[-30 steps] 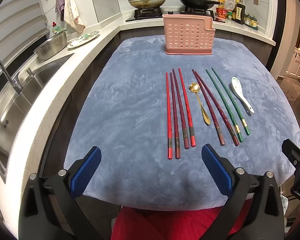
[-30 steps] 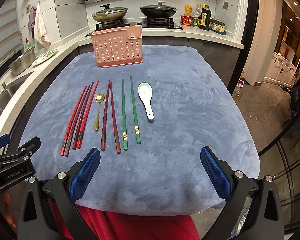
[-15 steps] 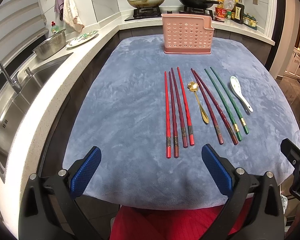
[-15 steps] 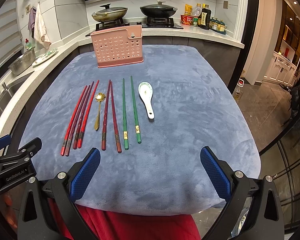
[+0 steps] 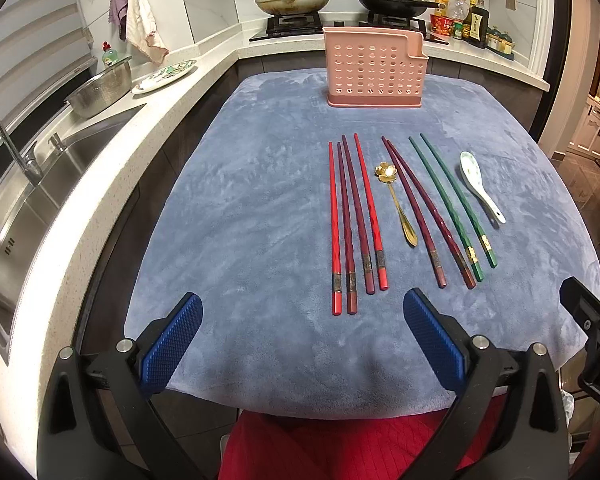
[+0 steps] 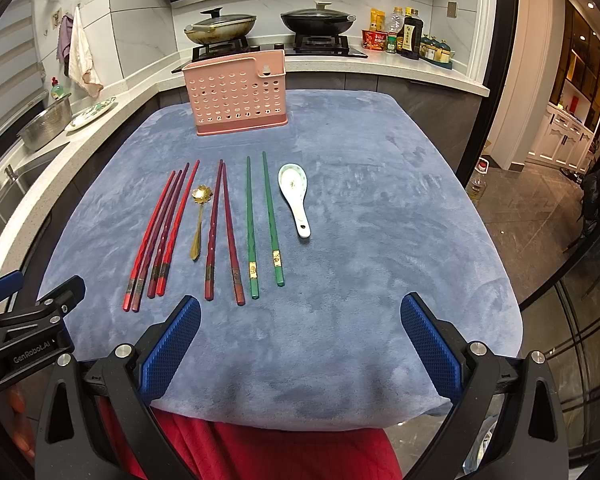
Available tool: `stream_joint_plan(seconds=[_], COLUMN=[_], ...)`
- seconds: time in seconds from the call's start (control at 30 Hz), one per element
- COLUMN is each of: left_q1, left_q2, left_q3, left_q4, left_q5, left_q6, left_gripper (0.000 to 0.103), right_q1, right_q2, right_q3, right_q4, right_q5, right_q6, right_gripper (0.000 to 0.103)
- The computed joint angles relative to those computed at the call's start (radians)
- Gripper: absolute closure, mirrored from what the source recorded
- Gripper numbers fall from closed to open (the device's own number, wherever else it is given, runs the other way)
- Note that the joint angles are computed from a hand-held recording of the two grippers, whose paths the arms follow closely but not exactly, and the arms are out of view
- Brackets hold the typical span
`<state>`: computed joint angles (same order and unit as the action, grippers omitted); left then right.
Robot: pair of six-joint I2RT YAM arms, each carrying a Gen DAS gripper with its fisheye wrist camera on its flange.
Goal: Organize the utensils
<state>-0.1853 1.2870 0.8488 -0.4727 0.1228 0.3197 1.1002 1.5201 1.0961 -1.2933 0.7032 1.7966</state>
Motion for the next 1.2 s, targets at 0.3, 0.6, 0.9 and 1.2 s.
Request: stream_joint_plan(seconds=[0.3, 0.6, 0.9, 1.2], left_q1=[0.001, 0.003, 0.001, 0.002], left_q2=[-0.001, 0.001, 0.000, 0.000], left_q3=[0.001, 0.004, 0.003, 0.003], left_q4=[0.000, -0.003, -0.004, -0.005], left_q5=[0.001, 0.003, 0.001, 0.002], left_q6=[0.002, 0.002, -0.001, -0.001], left_gripper=[0.007, 0.007, 0.007, 0.007], right_q1=[0.000, 0.001, 0.002, 0.007], right_q2=[0.001, -0.002, -0.001, 0.022], right_q3=[0.003, 0.000, 0.003, 0.028], right_q4=[-0.001, -0.002, -0.004, -0.009], right_q5=[0.000, 0.000, 0.000, 0.000], right_q6=[0.001, 0.001, 0.002, 0.006], right_gripper=[0.007, 0.007, 0.007, 0.007])
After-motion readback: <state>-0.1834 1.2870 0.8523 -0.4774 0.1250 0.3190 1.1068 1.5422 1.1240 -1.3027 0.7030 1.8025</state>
